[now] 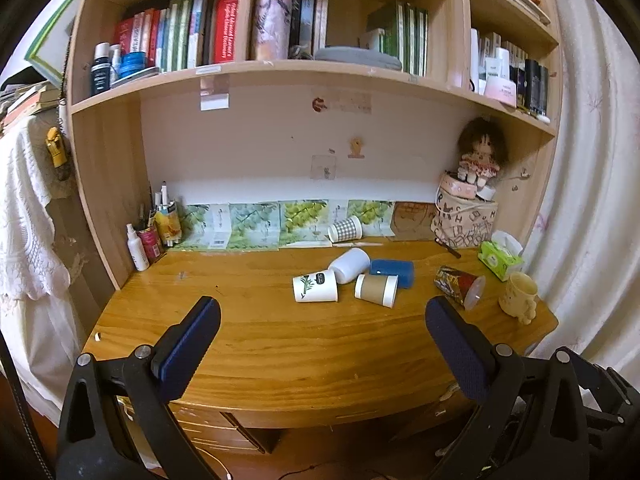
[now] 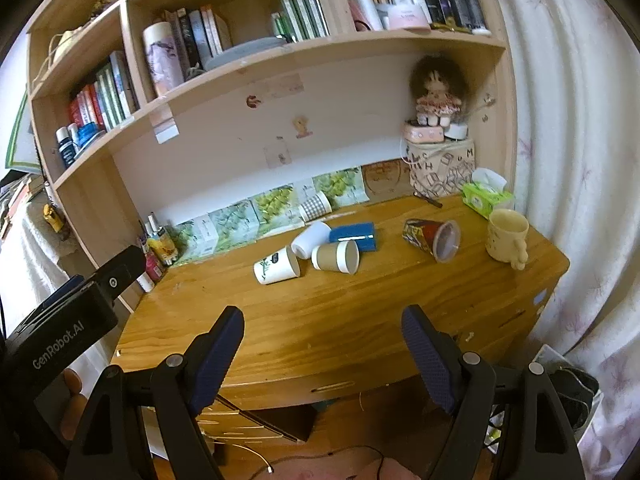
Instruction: Flip cup upright
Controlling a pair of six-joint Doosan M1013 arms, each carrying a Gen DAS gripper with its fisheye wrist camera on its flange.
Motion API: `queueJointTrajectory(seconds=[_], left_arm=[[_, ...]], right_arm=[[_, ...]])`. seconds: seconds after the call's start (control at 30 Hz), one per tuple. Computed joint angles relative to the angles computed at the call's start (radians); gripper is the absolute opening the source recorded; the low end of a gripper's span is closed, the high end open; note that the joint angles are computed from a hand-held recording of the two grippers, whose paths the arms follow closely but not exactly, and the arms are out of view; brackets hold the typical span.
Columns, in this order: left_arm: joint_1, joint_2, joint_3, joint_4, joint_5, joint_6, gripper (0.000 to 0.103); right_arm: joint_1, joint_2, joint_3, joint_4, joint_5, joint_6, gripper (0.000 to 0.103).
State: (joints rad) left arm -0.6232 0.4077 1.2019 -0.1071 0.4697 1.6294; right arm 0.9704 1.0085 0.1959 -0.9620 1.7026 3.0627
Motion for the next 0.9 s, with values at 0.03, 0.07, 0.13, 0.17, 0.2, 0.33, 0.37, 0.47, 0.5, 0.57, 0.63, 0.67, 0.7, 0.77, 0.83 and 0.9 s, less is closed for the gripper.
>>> queueJointTrajectory(seconds=[0.03, 0.07, 0.13, 0.17, 0.2, 0.33, 0.37, 0.47, 0.5, 0.57, 0.63, 0.67, 0.7, 0.77, 0.83, 0.9], left_arm=[[-0.001, 0.004, -0.005, 0.005, 0.005, -0.003, 0.102], [-0.003, 0.009, -0.013, 0.007, 0.013, -0.004, 0.102], [-0.005, 0.020, -0.029, 0.016, 0.028, -0.009, 0.102], [-0.008, 0.028, -0.041, 0.027, 0.037, -0.015, 0.102], [-0.010, 0.035, -0.052, 0.039, 0.044, -0.026, 0.102], [-0.021, 0.076, -0.118, 0.074, 0.099, -0.070, 0.102], [-0.025, 0.091, -0.143, 0.085, 0.119, -0.077, 0.102], [-0.036, 0.123, -0.194, 0.131, 0.139, -0.103, 0.102], [-0.038, 0.133, -0.211, 0.136, 0.148, -0.109, 0.102], [-0.042, 0.164, -0.263, 0.146, 0.182, -0.122, 0.102], [-0.048, 0.195, -0.315, 0.166, 0.214, -0.138, 0.102], [-0.052, 0.214, -0.346, 0.180, 0.233, -0.148, 0.102], [-0.055, 0.230, -0.372, 0.189, 0.249, -0.155, 0.102], [-0.060, 0.269, -0.441, 0.196, 0.294, -0.163, 0.102], [-0.065, 0.308, -0.509, 0.198, 0.335, -0.159, 0.102], [-0.070, 0.344, -0.573, 0.198, 0.378, -0.148, 0.102]], right_arm=[[-0.002, -0.016, 0.034, 0.006, -0.012, 0.019, 0.082], [-0.004, -0.031, 0.063, 0.014, -0.024, 0.036, 0.082], [-0.010, -0.057, 0.116, 0.029, -0.047, 0.063, 0.082], [-0.014, -0.070, 0.143, 0.035, -0.061, 0.076, 0.082], [-0.017, -0.083, 0.171, 0.039, -0.076, 0.089, 0.082], [-0.041, -0.132, 0.267, 0.073, -0.134, 0.120, 0.082], [-0.050, -0.148, 0.297, 0.087, -0.154, 0.127, 0.082], [-0.074, -0.198, 0.389, 0.110, -0.215, 0.178, 0.082], [-0.083, -0.212, 0.415, 0.115, -0.235, 0.191, 0.082], [-0.101, -0.231, 0.449, 0.134, -0.264, 0.199, 0.082], [-0.125, -0.259, 0.501, 0.159, -0.311, 0.219, 0.082], [-0.135, -0.269, 0.520, 0.168, -0.330, 0.229, 0.082], [-0.146, -0.281, 0.544, 0.176, -0.355, 0.240, 0.082], [-0.166, -0.302, 0.584, 0.188, -0.395, 0.252, 0.082], [-0.189, -0.321, 0.618, 0.211, -0.434, 0.256, 0.082], [-0.209, -0.335, 0.645, 0.232, -0.470, 0.261, 0.082]])
